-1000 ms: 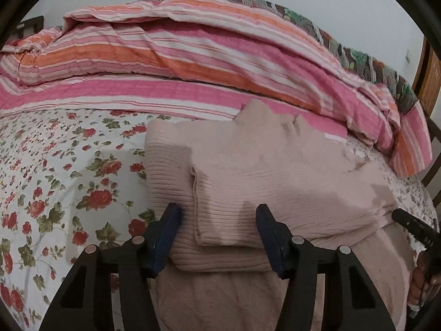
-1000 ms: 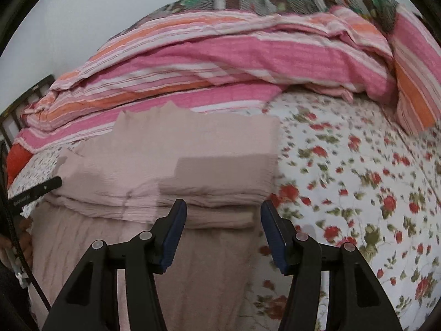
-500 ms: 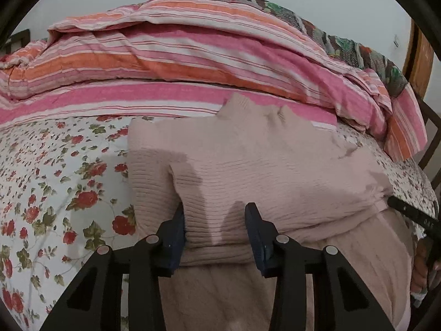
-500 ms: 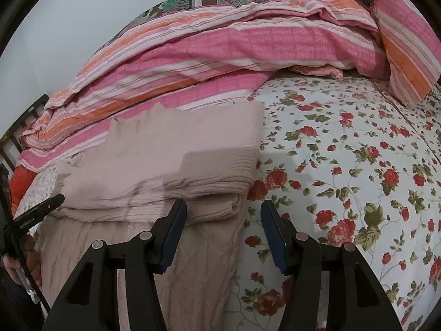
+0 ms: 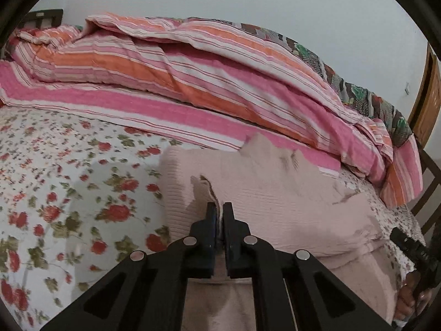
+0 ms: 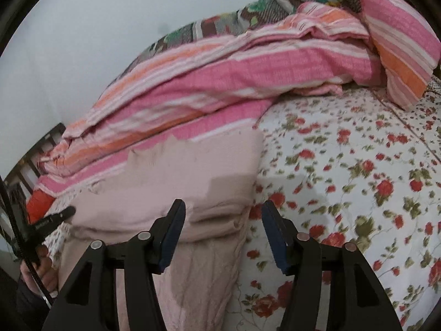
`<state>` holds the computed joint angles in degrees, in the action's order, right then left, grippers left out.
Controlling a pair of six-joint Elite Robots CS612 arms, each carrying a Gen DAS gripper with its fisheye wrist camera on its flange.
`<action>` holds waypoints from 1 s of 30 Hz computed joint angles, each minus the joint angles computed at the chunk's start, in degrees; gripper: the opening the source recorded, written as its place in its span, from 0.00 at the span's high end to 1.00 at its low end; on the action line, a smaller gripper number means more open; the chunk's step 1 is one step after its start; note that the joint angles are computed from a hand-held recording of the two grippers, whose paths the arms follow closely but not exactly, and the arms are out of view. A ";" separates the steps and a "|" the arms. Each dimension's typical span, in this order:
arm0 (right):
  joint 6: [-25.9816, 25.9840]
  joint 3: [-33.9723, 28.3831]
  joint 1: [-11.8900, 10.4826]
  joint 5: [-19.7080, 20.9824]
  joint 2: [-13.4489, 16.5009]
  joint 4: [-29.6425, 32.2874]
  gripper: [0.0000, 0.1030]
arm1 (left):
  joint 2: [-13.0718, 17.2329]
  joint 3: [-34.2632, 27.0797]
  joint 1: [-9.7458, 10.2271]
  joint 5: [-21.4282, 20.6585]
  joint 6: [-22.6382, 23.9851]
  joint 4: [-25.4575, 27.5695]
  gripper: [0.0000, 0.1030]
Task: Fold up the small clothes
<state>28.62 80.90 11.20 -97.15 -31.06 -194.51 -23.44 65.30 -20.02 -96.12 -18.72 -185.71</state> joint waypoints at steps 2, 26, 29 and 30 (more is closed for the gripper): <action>0.31 -0.36 -0.07 -0.63 0.00 0.85 0.43 | -0.07 0.02 0.25 -0.50 -0.41 0.60 0.95; -1.69 -2.66 0.53 -3.95 -0.07 13.61 0.49 | -1.05 1.14 -1.61 7.50 5.07 6.05 0.54; -4.44 -2.15 1.27 -5.83 -0.50 12.51 0.51 | -1.14 1.69 -1.41 6.64 4.62 4.05 0.54; -5.75 -1.97 1.50 -6.29 -0.65 11.85 0.51 | -1.16 1.89 -1.37 6.40 4.53 3.01 0.54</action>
